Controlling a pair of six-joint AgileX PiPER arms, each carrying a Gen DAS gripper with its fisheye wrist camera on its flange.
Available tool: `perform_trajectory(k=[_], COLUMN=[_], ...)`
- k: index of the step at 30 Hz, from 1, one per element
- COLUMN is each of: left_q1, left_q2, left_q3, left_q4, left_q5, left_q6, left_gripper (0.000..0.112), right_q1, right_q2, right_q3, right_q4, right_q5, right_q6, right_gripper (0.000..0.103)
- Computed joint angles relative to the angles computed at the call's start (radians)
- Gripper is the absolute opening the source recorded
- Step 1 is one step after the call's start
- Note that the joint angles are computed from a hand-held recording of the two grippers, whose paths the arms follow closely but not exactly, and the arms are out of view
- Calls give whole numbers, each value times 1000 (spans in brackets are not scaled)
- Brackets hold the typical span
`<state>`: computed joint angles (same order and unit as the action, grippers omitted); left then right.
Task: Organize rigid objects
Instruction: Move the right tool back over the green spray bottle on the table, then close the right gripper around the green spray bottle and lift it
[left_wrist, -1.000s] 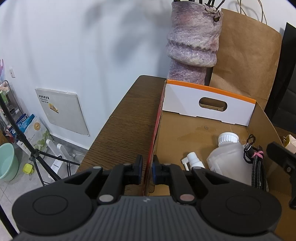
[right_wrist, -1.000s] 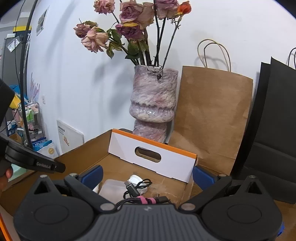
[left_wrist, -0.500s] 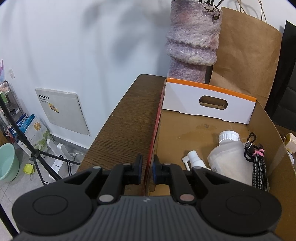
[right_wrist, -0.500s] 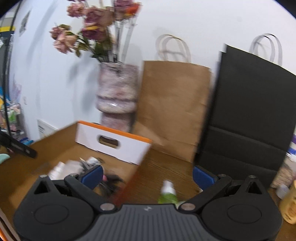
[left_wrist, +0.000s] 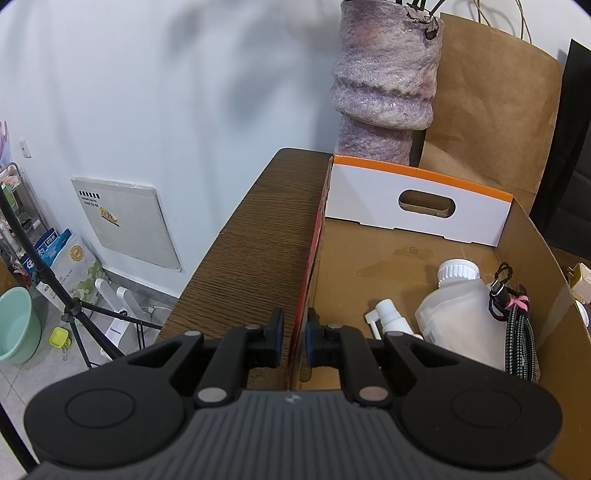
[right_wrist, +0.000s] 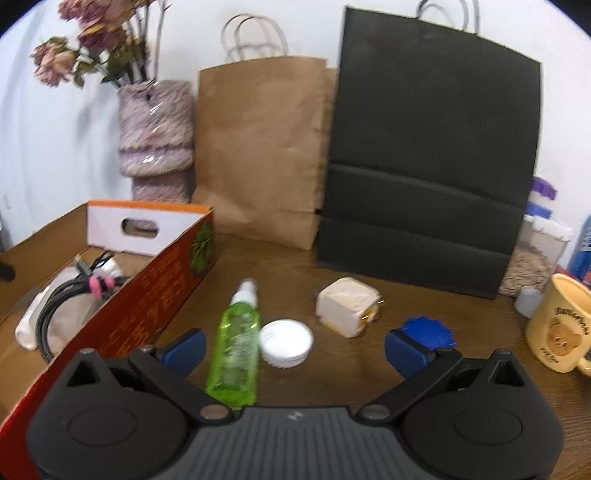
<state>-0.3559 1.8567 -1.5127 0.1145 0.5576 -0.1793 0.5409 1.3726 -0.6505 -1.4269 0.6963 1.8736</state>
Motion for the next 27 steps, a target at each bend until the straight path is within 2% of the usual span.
perform_trajectory(k=[4,11,18,20,22,24,27], left_q1=[-1,-1,-1,0,0,0,-1], left_q2=[0,0,2,2,2,2,2], left_q3=[0,0,-2,-3,-3,-3,-3], left_q4=[3,3,4,4,4,4,3], left_q5=[0,0,1,1,1,1,1], left_q6=[-3,-3,-2,-2,-2,-2,-2], left_gripper=[12,12,12,12,12,12,12], right_q1=[14,-29,-36,-40,-45,-50,-46], right_q2=[54,86,139,164,174,174,175], right_q3=[-20,-22,-70,-96,-99,-95,-92], right_q4=[-14,-48,-22,9,-4,-25,-31], right_q5=[9,-56,-102,-101,-107,-122,-117], right_q6=[20,92,44,15,32,56,68], right_gripper=[99,80,52,46,41,30,30])
